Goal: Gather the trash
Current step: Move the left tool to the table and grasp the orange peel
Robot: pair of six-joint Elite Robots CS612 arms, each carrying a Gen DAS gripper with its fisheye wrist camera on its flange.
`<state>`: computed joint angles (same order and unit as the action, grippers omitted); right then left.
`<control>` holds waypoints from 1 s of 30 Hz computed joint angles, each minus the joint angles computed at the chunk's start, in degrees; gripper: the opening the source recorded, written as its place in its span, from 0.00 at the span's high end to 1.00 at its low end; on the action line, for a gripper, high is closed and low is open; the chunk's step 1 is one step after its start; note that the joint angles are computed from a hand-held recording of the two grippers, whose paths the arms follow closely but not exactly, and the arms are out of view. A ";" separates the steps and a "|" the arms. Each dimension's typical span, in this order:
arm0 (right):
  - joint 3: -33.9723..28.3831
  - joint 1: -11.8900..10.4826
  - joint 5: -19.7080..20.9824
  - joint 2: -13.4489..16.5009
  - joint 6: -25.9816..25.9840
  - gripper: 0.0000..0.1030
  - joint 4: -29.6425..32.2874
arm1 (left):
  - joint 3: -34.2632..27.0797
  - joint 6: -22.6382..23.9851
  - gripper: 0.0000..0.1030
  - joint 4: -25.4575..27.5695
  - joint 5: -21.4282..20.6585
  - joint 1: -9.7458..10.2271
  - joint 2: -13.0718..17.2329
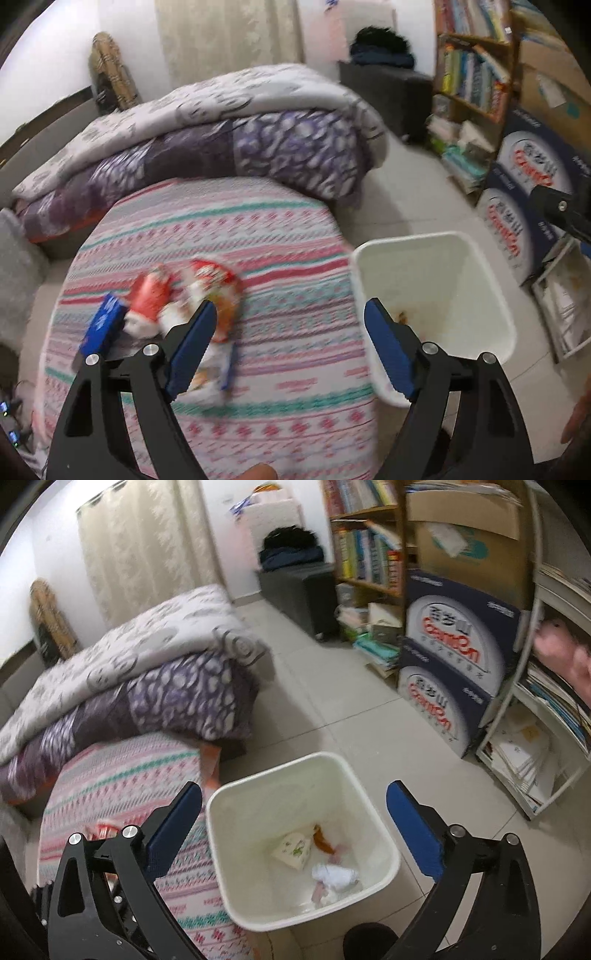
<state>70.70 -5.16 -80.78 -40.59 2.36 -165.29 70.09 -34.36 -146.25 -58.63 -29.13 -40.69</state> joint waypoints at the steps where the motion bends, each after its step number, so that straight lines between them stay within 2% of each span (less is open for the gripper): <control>1: -0.06 0.35 0.28 0.00 -1.34 0.07 0.90 | 0.94 -0.82 0.22 1.03 0.02 0.27 -0.60; 5: 0.04 1.49 0.78 -0.09 -4.30 0.07 2.84 | 4.07 -3.05 0.21 5.00 0.55 1.08 -2.52; 8: 0.07 2.29 1.57 -0.19 -5.88 0.07 4.49 | 6.24 -4.75 0.21 7.91 -0.65 1.99 -3.89; 14: 0.37 3.71 2.38 -0.31 -9.52 0.07 6.45 | 9.17 -7.11 0.21 12.42 -4.67 4.13 -5.64; 17: 0.64 4.51 2.88 -0.42 -12.27 0.07 8.16 | 10.04 -8.51 0.22 14.58 -9.98 5.81 -5.96; 19: 0.70 4.88 3.45 -0.45 -13.53 0.07 9.38 | 10.90 -10.51 0.22 14.53 -14.30 7.23 -6.13; 24: 0.60 5.87 4.49 -0.39 -16.93 0.07 13.30 | 13.07 -14.75 0.34 10.67 -22.40 9.86 -6.36; 30: -0.02 6.81 5.74 -0.14 -20.94 0.07 19.78 | 13.00 -13.46 0.45 9.45 -24.50 10.09 -5.67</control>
<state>70.68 1.66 -75.04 -40.72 -18.58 -145.51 83.09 -47.82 -136.80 -83.13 -19.04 -46.36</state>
